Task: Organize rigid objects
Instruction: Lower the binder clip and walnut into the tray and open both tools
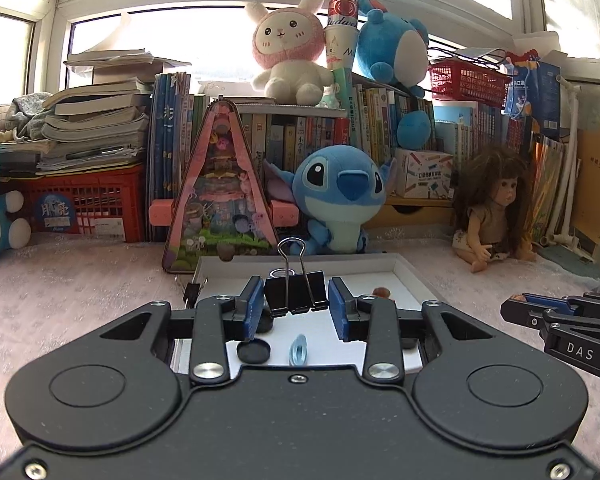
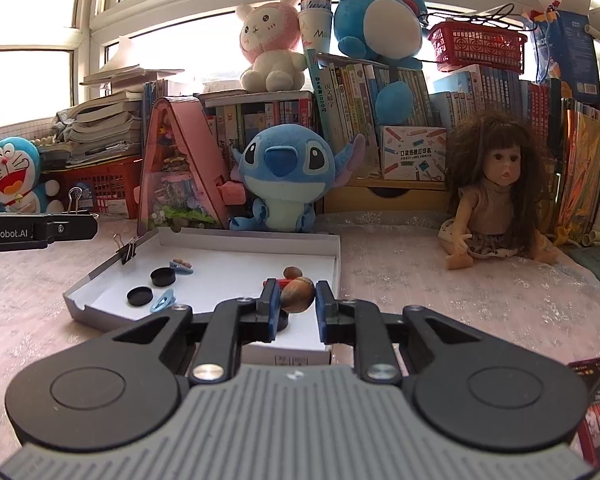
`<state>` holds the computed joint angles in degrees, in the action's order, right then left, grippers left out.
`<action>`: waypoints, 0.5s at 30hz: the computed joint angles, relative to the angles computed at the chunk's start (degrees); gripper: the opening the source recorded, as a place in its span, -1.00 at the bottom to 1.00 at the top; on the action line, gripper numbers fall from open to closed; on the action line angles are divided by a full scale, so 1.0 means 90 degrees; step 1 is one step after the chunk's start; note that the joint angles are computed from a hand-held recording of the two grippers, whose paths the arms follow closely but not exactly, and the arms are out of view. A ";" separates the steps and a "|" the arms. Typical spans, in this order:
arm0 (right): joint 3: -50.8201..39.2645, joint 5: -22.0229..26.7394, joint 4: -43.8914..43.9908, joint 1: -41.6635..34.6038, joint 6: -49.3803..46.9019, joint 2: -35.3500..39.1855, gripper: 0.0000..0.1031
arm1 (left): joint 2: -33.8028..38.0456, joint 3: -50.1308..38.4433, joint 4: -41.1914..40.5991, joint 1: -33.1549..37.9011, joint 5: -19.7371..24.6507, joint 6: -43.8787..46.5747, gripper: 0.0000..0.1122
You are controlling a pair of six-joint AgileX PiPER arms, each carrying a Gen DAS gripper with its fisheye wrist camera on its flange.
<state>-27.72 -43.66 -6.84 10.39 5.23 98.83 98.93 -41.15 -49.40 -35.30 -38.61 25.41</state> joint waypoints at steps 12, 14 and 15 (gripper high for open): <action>-0.2698 0.2254 -0.3295 -0.0510 0.3400 0.0998 -0.55 | 0.1233 -0.2437 0.0543 0.1687 0.2734 0.0212 -0.41; -0.3189 0.2329 -0.3611 -0.0520 0.3778 0.1325 -0.55 | 0.1570 -0.2909 0.0274 0.1833 0.3022 0.0420 -0.41; -0.3473 0.2448 -0.3610 -0.0482 0.3843 0.1510 -0.55 | 0.1744 -0.3112 0.0102 0.1870 0.3055 0.0578 -0.41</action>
<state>-58.97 -21.63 -39.33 6.05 39.82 112.42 114.63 -69.16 -48.48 -18.47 -11.11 30.61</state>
